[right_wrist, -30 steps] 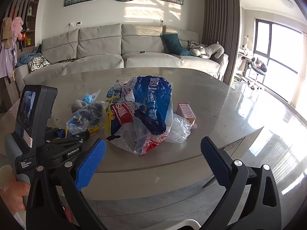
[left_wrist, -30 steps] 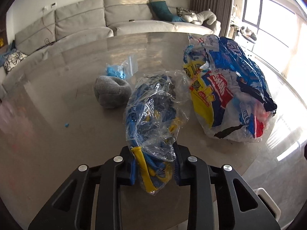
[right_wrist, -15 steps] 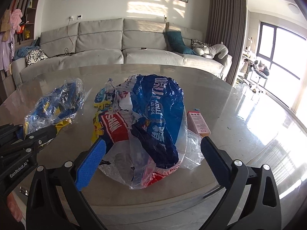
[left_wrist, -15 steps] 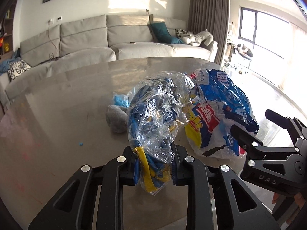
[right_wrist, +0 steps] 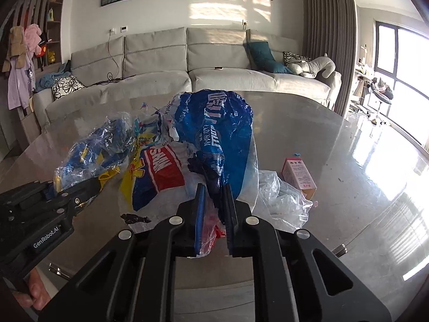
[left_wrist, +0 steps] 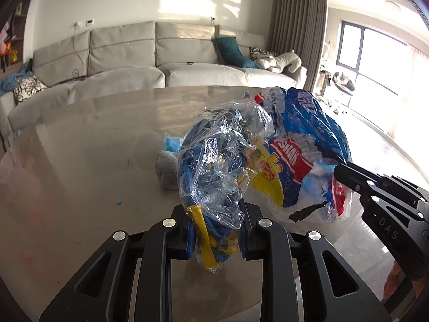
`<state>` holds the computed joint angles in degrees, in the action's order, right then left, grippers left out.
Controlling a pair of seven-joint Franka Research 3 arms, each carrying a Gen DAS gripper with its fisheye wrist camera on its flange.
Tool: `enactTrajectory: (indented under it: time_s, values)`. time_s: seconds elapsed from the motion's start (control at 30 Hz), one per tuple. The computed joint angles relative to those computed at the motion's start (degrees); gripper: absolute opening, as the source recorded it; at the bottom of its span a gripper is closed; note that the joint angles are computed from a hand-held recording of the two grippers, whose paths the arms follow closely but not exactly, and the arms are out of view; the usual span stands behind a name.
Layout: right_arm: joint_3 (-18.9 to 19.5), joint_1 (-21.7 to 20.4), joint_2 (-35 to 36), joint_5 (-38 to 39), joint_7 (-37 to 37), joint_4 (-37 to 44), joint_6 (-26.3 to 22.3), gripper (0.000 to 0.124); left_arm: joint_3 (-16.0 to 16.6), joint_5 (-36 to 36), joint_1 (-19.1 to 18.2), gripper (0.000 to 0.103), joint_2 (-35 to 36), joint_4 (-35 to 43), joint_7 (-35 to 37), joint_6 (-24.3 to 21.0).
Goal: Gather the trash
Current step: 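Grasp the blue-and-white printed plastic bag with the right tool, then carry both plastic bags to the white bin and release them inside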
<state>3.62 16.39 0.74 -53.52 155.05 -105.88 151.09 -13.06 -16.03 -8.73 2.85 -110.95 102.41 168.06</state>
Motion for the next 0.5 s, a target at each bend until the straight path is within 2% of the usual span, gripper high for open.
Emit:
enactTrajectory:
  time_s: [0.17, 0.33, 0.5]
  values:
    - [0.6, -0.1, -1.9, -2.3, 1.9, -0.2, -1.0, 0.013, -0.1, -5.2, -0.1, 0.024, -1.8, -1.8, 4.4, 3.2]
    - [1.9, -0.6, -4.0, -4.0, 3.3, -1.2, -3.3, 0.012, 1.2, -9.8, -1.2, 0.024, -3.8, -3.6, 8.8, 5.5]
    - [3.7, -1.8, -8.5, -5.3, 5.9, -4.8, -5.2, 0.012, 3.1, -13.3, -2.9, 0.024, -5.8, -4.8, 13.5, 3.1]
